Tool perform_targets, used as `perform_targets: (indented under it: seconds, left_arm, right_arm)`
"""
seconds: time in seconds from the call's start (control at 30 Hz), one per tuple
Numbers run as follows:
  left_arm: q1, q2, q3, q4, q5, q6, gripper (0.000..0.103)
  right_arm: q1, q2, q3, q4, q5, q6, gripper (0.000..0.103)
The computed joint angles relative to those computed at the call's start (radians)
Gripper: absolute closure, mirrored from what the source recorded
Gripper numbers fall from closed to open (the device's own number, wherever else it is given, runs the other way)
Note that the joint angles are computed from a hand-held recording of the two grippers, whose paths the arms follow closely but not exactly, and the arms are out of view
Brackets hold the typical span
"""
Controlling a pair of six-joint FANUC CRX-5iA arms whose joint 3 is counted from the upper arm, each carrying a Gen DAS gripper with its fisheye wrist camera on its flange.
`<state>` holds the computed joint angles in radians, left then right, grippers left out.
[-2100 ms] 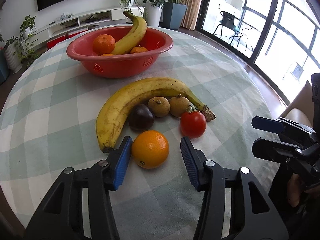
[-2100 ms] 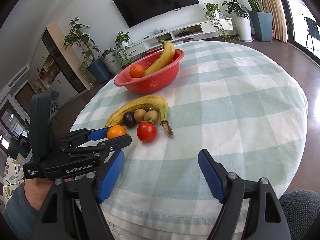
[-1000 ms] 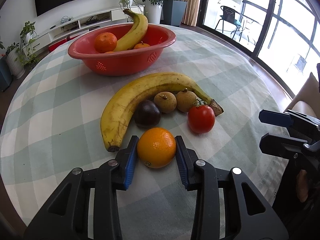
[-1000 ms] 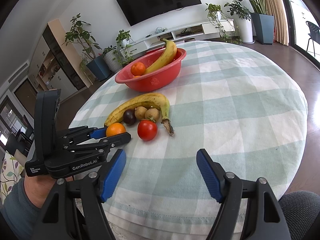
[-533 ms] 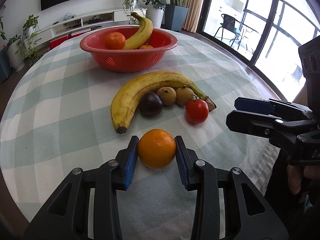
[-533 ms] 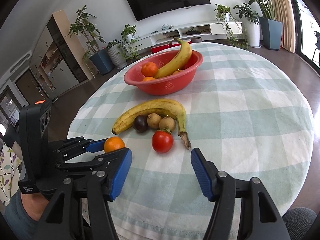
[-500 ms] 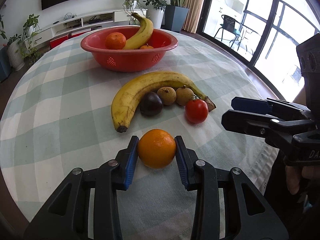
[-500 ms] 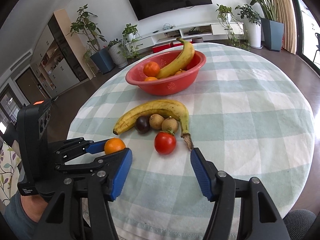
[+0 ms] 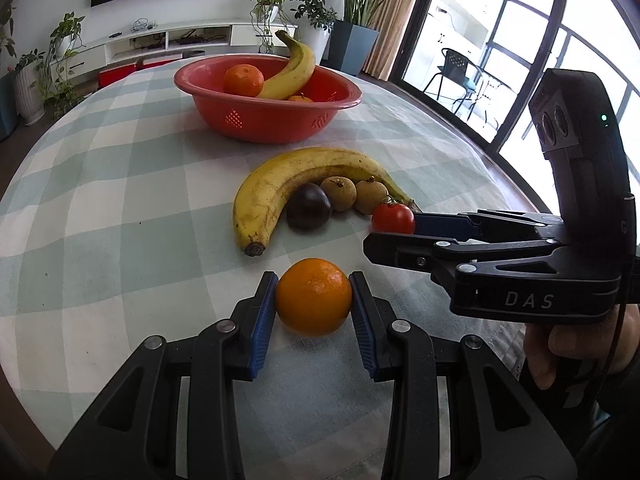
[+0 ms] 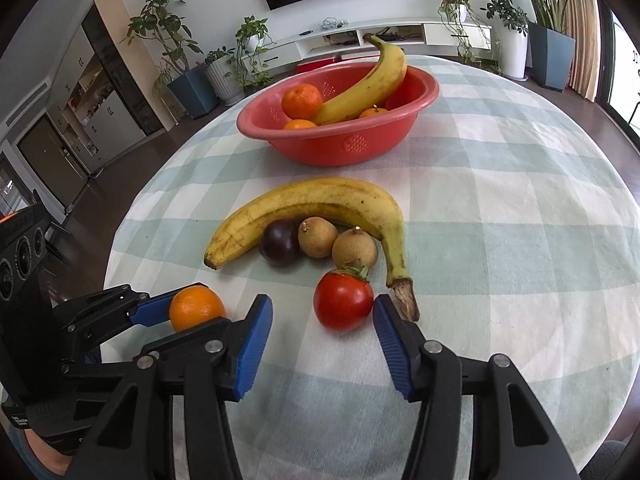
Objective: Organize fruits
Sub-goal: 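Grasp the red tomato with the right tool while the left tool holds the orange, then carry the orange and tomato into the red bowl and open both tools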
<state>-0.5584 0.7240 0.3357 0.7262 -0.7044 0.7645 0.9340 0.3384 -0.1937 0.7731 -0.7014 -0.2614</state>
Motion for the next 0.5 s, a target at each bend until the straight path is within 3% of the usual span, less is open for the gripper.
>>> perform_targets:
  seconds: [0.13,0.27,0.5]
  left_arm:
    - [0.002,-0.002,-0.011,0.023,0.003,-0.014,0.069]
    - [0.002,-0.002,-0.013,0.028,0.005,-0.017,0.069]
    - [0.002,-0.003,-0.018,0.041,0.007,-0.026,0.069]
  right_arm:
    - [-0.003,0.012,0.013,-0.005,-0.015,0.016,0.053]
    - [-0.007,0.009,0.008,-0.007,-0.013,0.018,0.068]
    - [0.002,-0.031,-0.054,0.056,0.019,-0.071,0.069]
